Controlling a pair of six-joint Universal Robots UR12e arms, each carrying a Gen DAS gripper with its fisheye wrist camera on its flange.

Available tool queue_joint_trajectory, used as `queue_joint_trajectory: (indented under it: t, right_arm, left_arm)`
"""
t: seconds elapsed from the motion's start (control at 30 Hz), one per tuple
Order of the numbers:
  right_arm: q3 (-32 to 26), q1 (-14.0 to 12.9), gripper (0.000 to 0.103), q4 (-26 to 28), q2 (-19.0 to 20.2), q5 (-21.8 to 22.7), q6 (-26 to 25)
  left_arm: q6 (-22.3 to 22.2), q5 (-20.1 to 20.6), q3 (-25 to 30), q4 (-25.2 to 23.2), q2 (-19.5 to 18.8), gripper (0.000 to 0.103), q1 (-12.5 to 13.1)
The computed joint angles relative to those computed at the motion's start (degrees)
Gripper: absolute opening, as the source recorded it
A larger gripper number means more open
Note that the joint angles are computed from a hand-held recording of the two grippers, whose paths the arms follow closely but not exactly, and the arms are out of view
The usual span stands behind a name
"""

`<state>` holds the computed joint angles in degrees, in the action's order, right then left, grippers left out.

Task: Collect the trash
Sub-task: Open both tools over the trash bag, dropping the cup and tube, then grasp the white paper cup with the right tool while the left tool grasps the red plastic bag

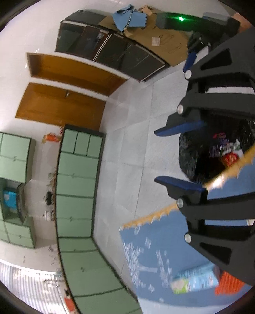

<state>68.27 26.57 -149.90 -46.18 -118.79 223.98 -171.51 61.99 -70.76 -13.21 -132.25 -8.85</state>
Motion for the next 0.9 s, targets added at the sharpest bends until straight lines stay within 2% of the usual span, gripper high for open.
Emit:
queue_joint_trajectory:
  t: [0.17,0.4,0.5,0.63,0.9]
  right_arm:
    - [-2.74,1.42,0.087,-6.43,1.32,1.16,-6.28]
    - [-6.94,3.37,0.087,-12.52,3.98,6.34,-13.2]
    - [-8.61,4.05,0.087,-11.99,5.14,8.86,-14.85]
    - [-10.7,4.91,0.087,-11.49,6.88,11.17,-16.49]
    - [-13.24,6.16,0.084,-10.1,9.27,14.87,-19.96]
  left_arm:
    - [-3.41,3.67,-4.83,4.8,3.11,0.049,2.85]
    - [-6.3,12.52,-12.17,9.61,7.32,0.05,6.65]
    - [-6.91,15.38,-15.07,10.45,8.82,0.05,7.69]
    - [-7.03,17.05,-17.9,10.43,10.23,0.05,8.71]
    - [-6.91,17.69,-21.3,11.93,11.62,0.05,9.76]
